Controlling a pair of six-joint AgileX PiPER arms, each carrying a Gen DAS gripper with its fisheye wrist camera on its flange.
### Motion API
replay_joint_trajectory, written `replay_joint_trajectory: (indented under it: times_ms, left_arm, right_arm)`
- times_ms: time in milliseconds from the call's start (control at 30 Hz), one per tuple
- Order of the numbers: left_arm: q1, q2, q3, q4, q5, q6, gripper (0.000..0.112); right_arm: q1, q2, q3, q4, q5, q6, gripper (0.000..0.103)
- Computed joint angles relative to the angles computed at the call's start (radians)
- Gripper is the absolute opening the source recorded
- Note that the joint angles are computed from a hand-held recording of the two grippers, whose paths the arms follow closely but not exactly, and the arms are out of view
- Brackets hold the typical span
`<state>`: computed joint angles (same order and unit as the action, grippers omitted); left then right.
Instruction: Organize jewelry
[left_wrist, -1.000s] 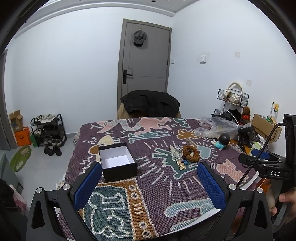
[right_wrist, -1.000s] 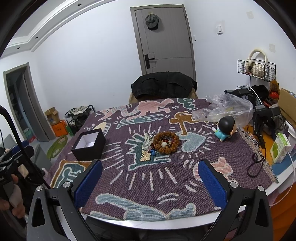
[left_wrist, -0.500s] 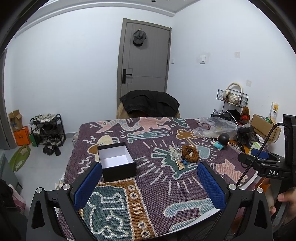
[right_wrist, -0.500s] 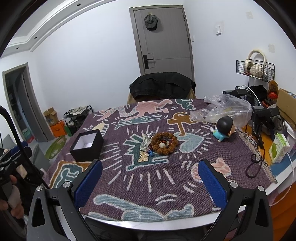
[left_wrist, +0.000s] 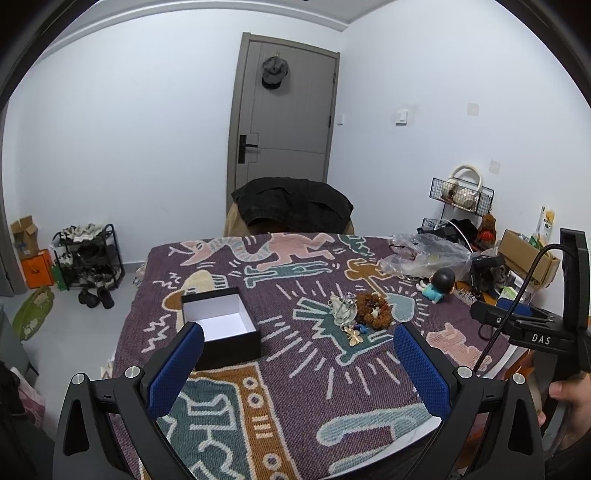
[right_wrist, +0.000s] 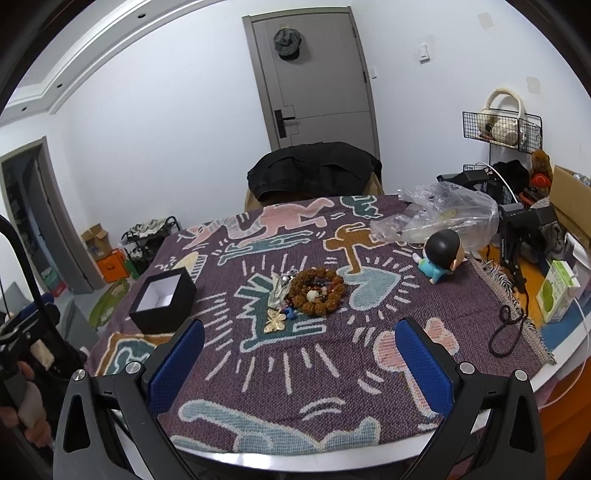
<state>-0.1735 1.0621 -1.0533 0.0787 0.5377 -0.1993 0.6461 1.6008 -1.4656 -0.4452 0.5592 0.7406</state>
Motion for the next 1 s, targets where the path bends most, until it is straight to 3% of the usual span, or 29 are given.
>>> replay_joint_trajectory:
  times_ms: [367,600,1000]
  left_arm:
    - [0.0,0.156,-0.121,-0.044,-0.005,0.062,0.099]
    - [0.009,0.256,-0.205,-0.077,0.003,0.101,0.093]
    - [0.021,0.467,-0.374,-0.208,0.059,0.179,0.077]
  right_arm:
    - [-0.096,0.074,-0.17,0.1,-0.002,-0.061,0.103]
    - [-0.155,0.097,-0.244,0.114,-0.026,-0.009,0.103]
    - [-0.28,0.211,-0.294,0.406,-0.03,-0.217,0.099]
